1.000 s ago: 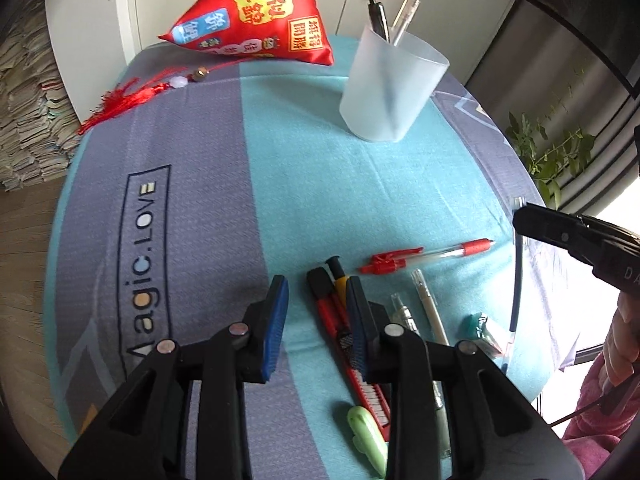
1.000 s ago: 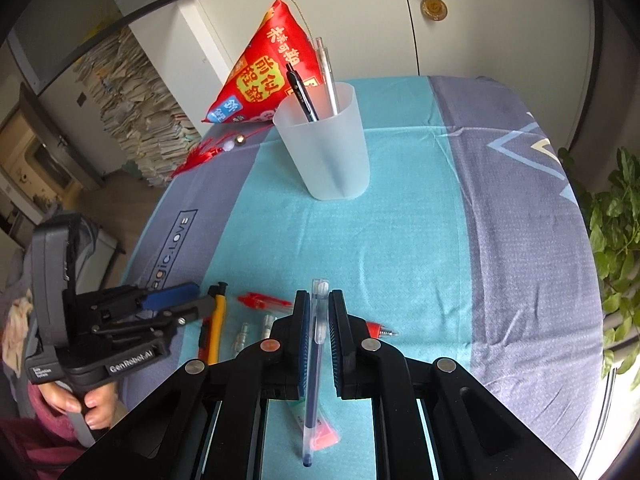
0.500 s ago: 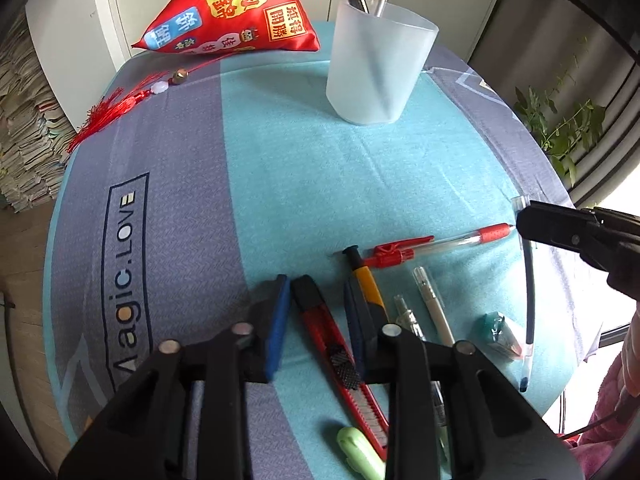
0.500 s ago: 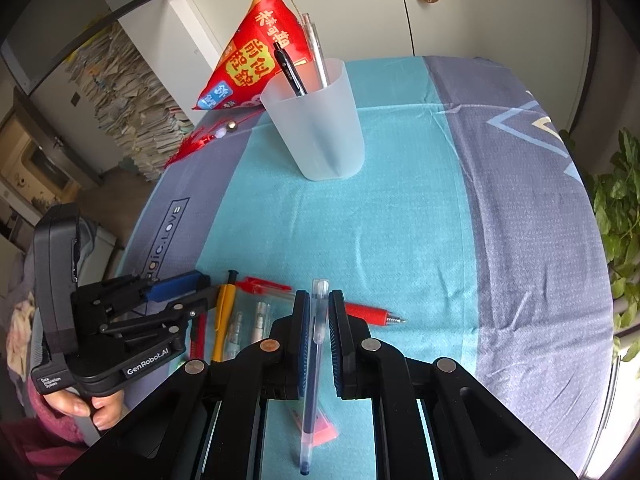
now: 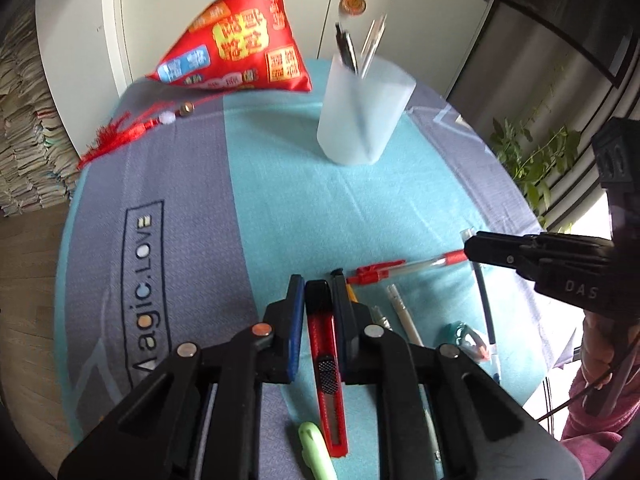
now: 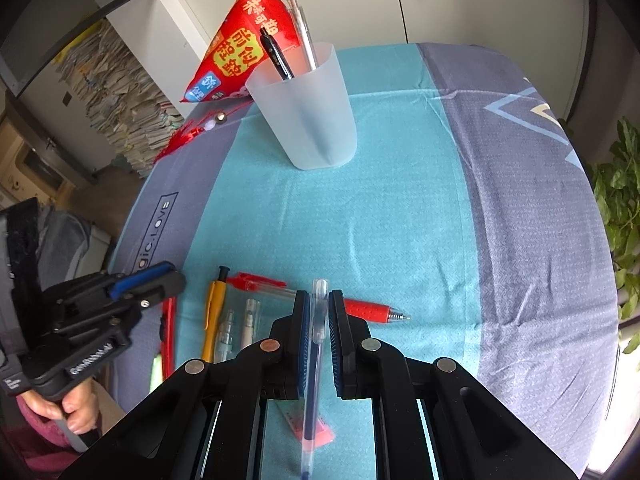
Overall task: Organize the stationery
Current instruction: 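Grasp the red box cutter with the left tool while the right tool holds the gel pen, then lift the red cutter and gel pen and carry both tools to the frosted cup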
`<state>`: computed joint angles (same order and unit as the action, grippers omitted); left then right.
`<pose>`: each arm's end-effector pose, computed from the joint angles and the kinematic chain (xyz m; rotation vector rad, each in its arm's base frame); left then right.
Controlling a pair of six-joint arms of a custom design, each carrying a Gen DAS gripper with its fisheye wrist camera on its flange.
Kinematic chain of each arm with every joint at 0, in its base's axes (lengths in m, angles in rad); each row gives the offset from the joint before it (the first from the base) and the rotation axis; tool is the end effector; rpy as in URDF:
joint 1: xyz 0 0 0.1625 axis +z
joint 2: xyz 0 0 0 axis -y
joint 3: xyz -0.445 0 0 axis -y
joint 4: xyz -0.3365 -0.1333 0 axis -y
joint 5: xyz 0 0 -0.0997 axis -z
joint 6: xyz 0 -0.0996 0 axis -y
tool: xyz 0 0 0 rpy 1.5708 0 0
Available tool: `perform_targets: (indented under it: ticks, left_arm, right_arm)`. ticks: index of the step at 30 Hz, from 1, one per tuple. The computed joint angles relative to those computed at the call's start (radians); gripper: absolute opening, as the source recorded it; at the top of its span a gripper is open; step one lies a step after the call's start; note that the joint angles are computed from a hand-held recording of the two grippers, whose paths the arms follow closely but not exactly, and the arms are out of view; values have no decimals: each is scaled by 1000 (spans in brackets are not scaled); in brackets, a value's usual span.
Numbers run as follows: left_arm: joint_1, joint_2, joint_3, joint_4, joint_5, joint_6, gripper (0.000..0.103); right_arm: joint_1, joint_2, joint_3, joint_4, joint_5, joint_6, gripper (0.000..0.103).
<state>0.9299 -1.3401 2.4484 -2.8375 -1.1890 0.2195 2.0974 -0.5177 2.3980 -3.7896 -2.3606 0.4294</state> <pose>-0.0816 -0.3944 0.2190 1.1218 2.5471 -0.3285 0.2559 -0.3157 0.0292 -0.0554 -2.4636 0.8442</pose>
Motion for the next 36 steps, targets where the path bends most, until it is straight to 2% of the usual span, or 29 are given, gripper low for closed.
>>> perform_targets:
  ticks: [9, 10, 13, 14, 17, 20, 25, 27, 28, 29, 33, 36]
  left_arm:
    - [-45, -73, -11, -18, -27, 31, 11]
    - [-52, -78, -11, -24, -28, 34, 11]
    - [-57, -84, -13, -28, -32, 40, 11]
    - [-57, -84, -13, -29, -32, 42, 11]
    - [-54, -82, -12, -26, -30, 40, 11]
    - [-53, -87, -11, -22, -34, 40, 11]
    - [-58, -96, -3, -22, -37, 36, 11]
    - [-59, -96, -1, -24, -38, 38, 11]
    - [-59, -96, 0, -26, -38, 38, 11]
    - [-59, -97, 1, -26, -38, 39, 11]
    - [-58, -94, -1, -26, -39, 33, 11]
    - [-58, -94, -7, -21, -44, 28, 11]
  right_arm:
    - [94, -45, -14, -25, -71, -43, 10]
    - [99, -54, -18, -5, -73, -52, 10]
    - [86, -81, -37, 164, -68, -21, 11]
    - [73, -80, -45, 225, -66, 2, 13]
    - [44, -57, -59, 315, -82, 46, 23]
    - [30, -32, -68, 312, -91, 24, 28]
    - [-10, -22, -100, 344, -93, -13, 29]
    - [-18, -10, -105, 308, -105, -42, 29]
    - [-28, -13, -103, 301, -89, -55, 25]
    - [-37, -18, -99, 293, -72, -57, 13]
    - [-22, -27, -81, 243, -72, -48, 13]
    - [18, -50, -55, 169, -80, -41, 13]
